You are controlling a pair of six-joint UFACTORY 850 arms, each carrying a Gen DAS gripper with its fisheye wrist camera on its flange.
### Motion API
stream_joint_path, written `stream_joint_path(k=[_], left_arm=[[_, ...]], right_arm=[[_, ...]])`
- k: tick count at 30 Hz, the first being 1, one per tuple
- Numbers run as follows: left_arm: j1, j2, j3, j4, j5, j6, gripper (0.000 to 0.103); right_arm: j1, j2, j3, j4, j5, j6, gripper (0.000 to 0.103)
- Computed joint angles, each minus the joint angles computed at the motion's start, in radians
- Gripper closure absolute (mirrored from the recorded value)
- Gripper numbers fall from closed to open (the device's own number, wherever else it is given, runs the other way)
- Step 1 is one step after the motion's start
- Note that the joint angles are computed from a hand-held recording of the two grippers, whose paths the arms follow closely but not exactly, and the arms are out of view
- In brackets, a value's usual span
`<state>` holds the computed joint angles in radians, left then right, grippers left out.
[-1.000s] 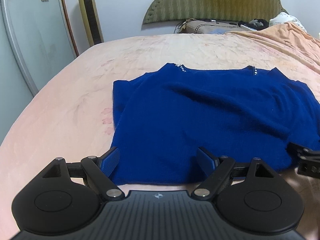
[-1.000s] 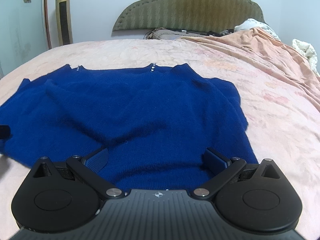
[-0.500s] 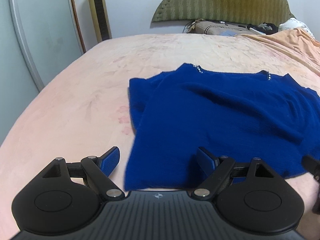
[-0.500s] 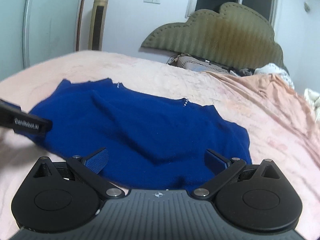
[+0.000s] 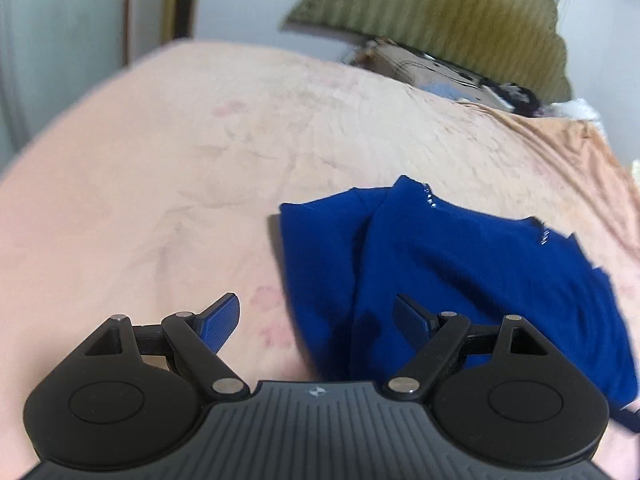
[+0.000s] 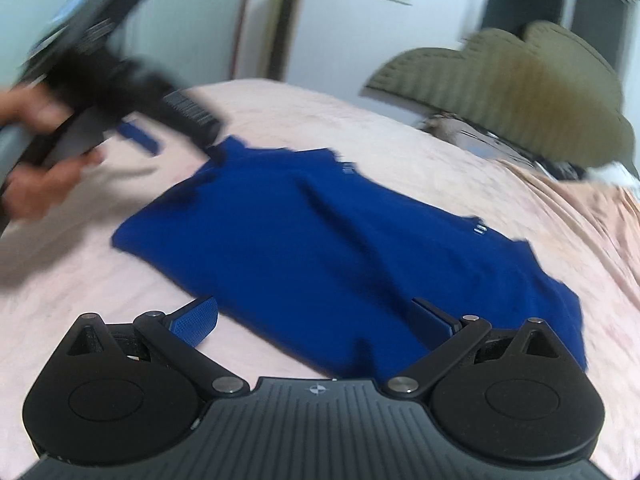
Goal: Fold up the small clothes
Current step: 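Grasp the sweater near the collar with the left gripper while the right gripper grasps the body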
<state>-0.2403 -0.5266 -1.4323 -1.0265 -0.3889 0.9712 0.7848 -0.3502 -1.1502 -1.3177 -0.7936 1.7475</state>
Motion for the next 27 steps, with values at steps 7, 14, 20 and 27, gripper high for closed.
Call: stream_joint_path(k=[7,14,20,27], left_arm=[[0.063,-0.211,-0.253,-0.106,-0.324,-0.027,0.019],[0.050,-0.351,-0.449,-0.115,-0.457,-0.063,0.019],[0.011,-0.452,-0.632,0.032,-0.481,-0.170,0.070],[-0.025,-0.406,-0.568,0.078,-0.369,-0.171,0.094]], right_arm=[[0.022,-0.162,-0.173,0.019,-0.085,-0.203,0.004],[0.013,-0.250,-0.274,-0.021,-0.134,-0.215,0.011],[0.002,-0.282,-0.314,-0.043,-0.118,-0.219,0.036],[-0.014,-0.283,-0.318,-0.058,-0.066,-0.211,0.085]])
